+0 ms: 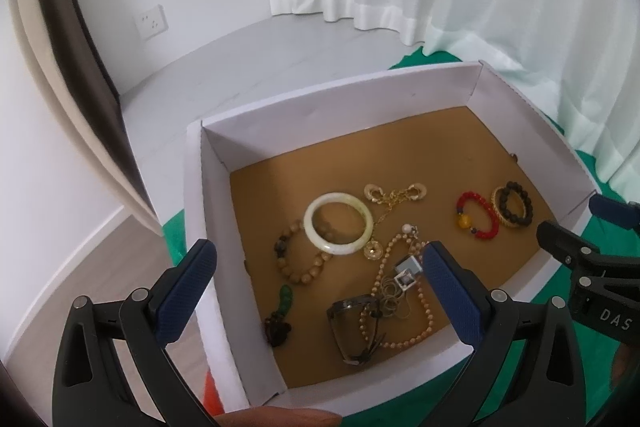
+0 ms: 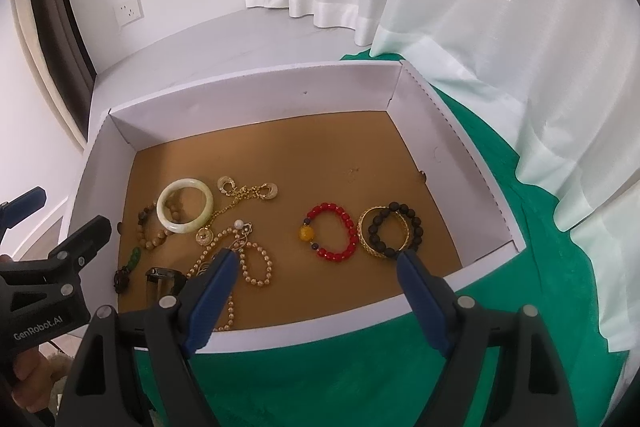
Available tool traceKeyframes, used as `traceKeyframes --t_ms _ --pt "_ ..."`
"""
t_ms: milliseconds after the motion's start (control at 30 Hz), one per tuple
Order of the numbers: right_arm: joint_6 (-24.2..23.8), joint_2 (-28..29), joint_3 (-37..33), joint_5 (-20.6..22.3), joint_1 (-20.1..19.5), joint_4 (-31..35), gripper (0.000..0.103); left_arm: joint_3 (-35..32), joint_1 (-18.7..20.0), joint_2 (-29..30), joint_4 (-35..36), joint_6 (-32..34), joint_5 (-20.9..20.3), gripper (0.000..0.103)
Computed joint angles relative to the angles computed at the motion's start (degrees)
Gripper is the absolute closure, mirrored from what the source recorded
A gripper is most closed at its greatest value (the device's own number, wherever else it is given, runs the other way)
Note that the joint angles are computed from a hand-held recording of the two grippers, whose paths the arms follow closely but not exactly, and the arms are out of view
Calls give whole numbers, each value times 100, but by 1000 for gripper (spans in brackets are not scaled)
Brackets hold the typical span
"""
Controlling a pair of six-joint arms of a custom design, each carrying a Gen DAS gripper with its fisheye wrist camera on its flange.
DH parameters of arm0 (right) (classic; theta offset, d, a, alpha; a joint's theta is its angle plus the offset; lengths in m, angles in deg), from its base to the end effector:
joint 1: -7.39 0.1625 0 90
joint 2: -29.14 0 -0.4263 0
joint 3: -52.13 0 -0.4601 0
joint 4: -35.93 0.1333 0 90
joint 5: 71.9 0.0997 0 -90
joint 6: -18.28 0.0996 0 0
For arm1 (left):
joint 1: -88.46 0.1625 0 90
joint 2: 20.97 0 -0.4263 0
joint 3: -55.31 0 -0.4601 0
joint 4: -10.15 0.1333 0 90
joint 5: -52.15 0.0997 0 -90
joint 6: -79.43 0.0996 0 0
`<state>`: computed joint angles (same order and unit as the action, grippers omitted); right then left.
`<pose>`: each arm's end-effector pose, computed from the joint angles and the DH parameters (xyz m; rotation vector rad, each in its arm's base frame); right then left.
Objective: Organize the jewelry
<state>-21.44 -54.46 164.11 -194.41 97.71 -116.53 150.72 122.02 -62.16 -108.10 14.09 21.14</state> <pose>0.0830 -0.5815 0.3537 0.6153 -2.3102 0.4531 -0.4266 -0.5454 -0.0198 0.1123 2.1566 -0.8181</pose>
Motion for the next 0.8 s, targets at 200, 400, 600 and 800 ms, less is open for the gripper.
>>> traceKeyframes --t_ms 200,400,600,800 --pt "18 33 2 -34 26 17 20 3 7 -6 4 22 6 1" --pt "-4 29 9 -24 20 8 20 -9 13 4 -7 37 8 1" --pt "2 21 12 -24 19 21 20 1 2 3 2 7 -1 1" --pt "5 10 5 -29 10 49 20 -6 -14 11 60 -66 -14 1"
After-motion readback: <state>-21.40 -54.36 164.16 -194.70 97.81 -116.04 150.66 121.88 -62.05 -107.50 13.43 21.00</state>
